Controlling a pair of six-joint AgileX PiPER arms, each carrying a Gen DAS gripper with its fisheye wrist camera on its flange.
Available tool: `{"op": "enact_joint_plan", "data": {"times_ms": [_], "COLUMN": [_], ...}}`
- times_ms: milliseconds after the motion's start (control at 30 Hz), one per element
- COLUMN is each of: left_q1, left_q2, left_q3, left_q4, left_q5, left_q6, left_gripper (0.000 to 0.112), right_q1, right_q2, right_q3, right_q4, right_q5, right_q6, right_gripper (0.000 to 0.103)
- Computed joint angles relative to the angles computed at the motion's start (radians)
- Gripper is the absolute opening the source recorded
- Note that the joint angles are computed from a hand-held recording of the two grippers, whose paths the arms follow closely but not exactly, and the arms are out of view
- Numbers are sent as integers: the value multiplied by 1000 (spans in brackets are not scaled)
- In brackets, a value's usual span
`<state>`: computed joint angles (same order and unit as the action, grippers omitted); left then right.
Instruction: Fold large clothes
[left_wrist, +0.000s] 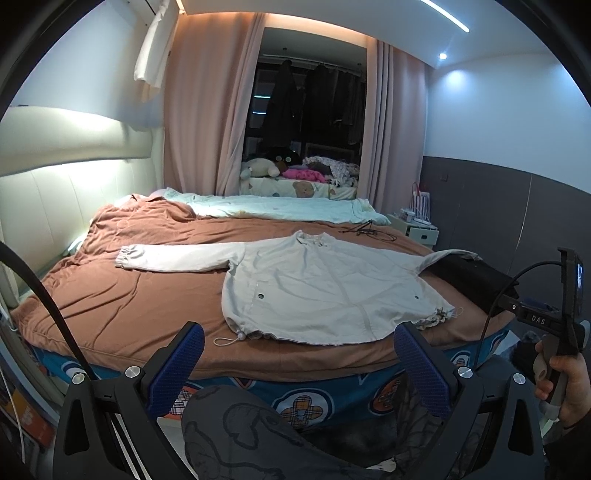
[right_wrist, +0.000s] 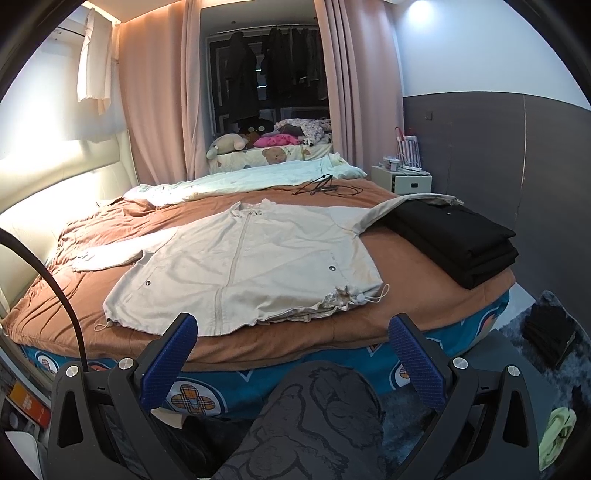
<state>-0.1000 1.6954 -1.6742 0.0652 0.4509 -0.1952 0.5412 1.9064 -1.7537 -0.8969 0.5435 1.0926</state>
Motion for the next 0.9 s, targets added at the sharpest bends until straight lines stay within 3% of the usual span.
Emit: {"op": "enact_joint_plan", "data": {"times_ms": [100,467,900], "left_q1": [-1,-4,-10], "left_q2": [-5,-16,-20], "left_q3": [4,9,17], "left_q4": [11,17,37], "left_q5": [1,3,-7], "left_q6": [-10,-9,-25], "left_gripper": [103,103,103], "right_q1": [20,29,21], "right_q2": [3,-4,-19], "right_q3": [1,25,35], "right_q4": [-74,-129,-111], "right_q5": [40,30,13], "right_q6": [74,134,114], "right_gripper": [103,103,103]}}
